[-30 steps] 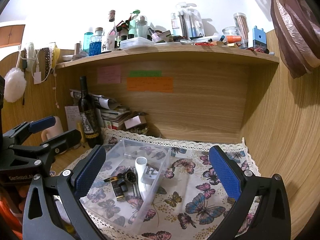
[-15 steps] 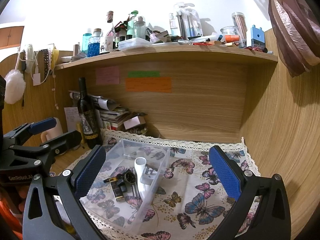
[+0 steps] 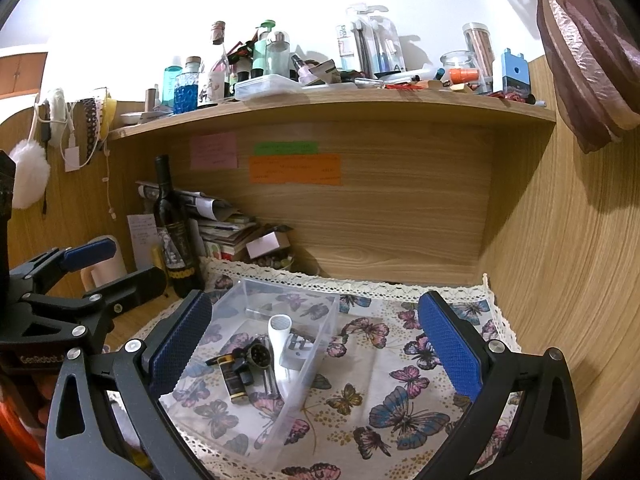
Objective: Organize rigid objects
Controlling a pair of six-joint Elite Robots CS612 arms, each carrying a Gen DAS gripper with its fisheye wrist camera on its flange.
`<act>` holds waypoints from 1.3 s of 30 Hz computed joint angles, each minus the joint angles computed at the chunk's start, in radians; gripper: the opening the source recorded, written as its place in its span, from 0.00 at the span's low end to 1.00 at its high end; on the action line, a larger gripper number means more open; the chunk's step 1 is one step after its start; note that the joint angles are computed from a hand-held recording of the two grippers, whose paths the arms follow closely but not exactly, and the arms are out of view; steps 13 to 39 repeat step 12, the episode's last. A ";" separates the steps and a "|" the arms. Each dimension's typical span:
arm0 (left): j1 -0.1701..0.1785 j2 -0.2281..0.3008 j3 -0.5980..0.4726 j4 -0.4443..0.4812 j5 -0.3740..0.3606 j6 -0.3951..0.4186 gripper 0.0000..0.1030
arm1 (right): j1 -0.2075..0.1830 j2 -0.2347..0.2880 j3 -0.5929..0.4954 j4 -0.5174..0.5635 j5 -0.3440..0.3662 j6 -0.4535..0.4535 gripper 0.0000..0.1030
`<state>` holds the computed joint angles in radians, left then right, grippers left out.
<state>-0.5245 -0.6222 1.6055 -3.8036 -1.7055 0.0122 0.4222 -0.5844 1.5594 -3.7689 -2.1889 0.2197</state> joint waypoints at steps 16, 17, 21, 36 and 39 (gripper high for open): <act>0.006 0.003 -0.009 0.020 -0.010 -0.010 0.99 | -0.002 0.002 -0.008 0.012 0.013 -0.007 1.00; 0.006 0.003 -0.009 0.020 -0.010 -0.010 0.99 | -0.002 0.002 -0.008 0.012 0.013 -0.007 1.00; 0.006 0.003 -0.009 0.020 -0.010 -0.010 0.99 | -0.002 0.002 -0.008 0.012 0.013 -0.007 1.00; 0.006 0.003 -0.009 0.020 -0.010 -0.010 0.99 | -0.002 0.002 -0.008 0.012 0.013 -0.007 1.00; 0.006 0.003 -0.009 0.020 -0.010 -0.010 0.99 | -0.002 0.002 -0.008 0.012 0.013 -0.007 1.00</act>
